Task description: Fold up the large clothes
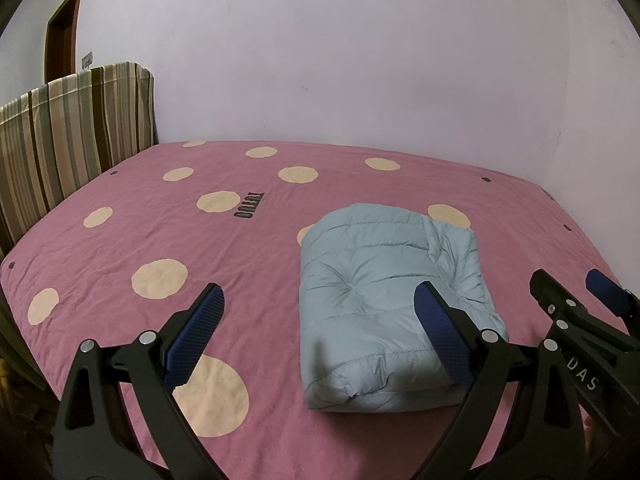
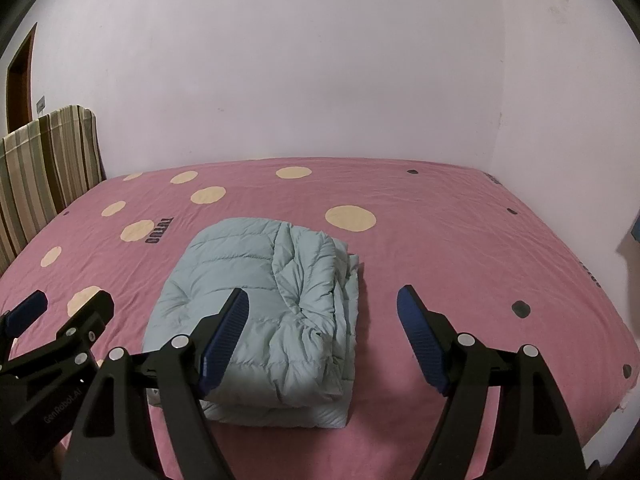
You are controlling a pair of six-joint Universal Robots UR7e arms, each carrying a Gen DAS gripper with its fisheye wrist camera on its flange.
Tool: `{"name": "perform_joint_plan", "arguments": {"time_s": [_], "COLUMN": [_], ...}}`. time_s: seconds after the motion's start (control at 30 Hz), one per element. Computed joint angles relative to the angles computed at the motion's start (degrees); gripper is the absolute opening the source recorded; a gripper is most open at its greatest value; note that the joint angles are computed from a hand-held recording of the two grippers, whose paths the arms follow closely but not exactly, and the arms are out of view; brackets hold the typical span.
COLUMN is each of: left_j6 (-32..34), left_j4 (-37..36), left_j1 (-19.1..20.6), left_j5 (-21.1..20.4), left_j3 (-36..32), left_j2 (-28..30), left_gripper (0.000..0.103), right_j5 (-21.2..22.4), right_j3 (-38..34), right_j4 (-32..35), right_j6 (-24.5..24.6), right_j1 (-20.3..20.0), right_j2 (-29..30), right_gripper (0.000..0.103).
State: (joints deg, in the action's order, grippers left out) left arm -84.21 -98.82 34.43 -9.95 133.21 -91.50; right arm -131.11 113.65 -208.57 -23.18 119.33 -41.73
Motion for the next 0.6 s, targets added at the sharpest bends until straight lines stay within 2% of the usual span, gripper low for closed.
{"name": "perform_joint_plan", "arguments": {"time_s": [0.33, 0.53, 0.6], "left_j6": [-2.5, -8.0, -6.3], "left_j4": [2.6, 9.3, 7.5], "left_j1": [-0.1, -1.0, -1.1], "left_j5": [0.6, 1.5, 1.8], "left_j3": [-0.6, -1.4, -1.0], "left_j2": [0.4, 0.1, -0.1], "left_gripper": [0.096, 0.101, 0.101], "right_j5": [0.0, -0.1, -0.1], "right_j3": [0.0, 0.0, 0.0], "right_j4": [0.0, -0.1, 0.0], "right_j6": [-0.2, -0.3, -0.3], "right_j1": [0.0, 0.0, 0.0], "right_j2": [0.0, 0.0, -0.1], "right_gripper": [0.076, 0.076, 0.076]}}
